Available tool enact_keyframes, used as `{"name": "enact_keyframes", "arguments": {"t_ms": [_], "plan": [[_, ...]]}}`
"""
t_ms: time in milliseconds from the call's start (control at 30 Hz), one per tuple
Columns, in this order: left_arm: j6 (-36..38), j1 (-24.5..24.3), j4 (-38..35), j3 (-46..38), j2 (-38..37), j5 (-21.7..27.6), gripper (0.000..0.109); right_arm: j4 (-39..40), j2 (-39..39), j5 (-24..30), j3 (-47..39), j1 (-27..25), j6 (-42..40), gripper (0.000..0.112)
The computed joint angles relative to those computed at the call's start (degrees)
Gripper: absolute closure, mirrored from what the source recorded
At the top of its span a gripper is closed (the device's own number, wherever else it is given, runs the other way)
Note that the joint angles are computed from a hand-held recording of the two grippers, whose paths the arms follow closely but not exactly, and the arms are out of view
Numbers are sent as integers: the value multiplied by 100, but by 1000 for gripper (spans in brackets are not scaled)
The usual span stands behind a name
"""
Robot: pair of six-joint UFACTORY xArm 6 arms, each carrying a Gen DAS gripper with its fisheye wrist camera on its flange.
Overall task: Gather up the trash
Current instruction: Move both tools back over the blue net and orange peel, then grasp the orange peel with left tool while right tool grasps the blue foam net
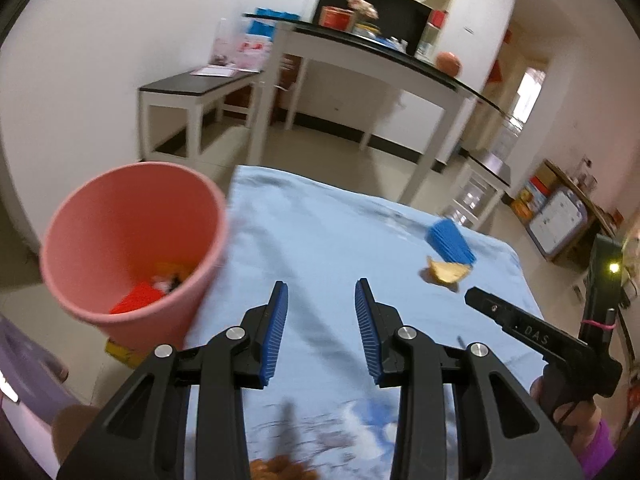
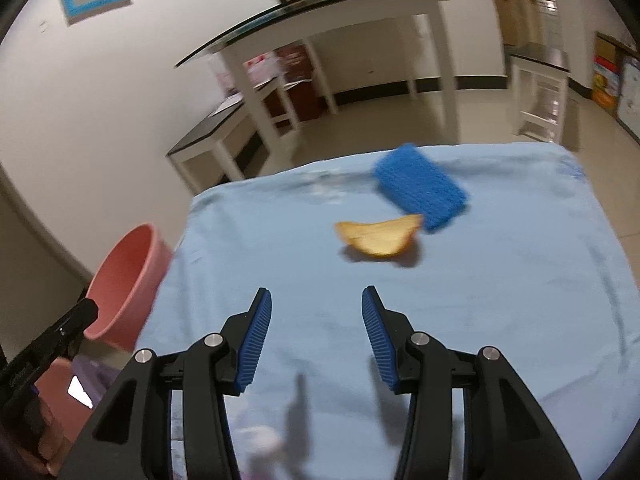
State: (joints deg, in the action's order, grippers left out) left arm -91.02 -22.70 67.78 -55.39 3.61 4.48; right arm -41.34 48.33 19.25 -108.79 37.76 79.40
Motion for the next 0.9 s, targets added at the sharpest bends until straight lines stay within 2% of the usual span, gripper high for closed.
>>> {"name": "enact_keyframes", "arguments": {"t_ms": [200,300,433,600,767,900], "plan": [[932,-401,-774,-868,837,-83,73,-949,-512,-177,822,-319,990,66],[1692,-605,-1535,-1372,1344,-89,73,-1243,-652,-238,994,-491,1273,66],[3194,-886,-3206,-2067,2081,5,73,-1718,-800,-374,1146,-734,1786,66],[4163,-1096,-4335,-2988,2855,432,73,-1665,-729,-604,1153,-923,1838,66],[4300,-1148,-4513,-3867,3514,900,73,-1113,-512,-786,1035,-1028,1313,66],[4689,-1174,-5041,-4324,3850,1133,73,-403,-304,-903,855,-1079,602,66]]}}
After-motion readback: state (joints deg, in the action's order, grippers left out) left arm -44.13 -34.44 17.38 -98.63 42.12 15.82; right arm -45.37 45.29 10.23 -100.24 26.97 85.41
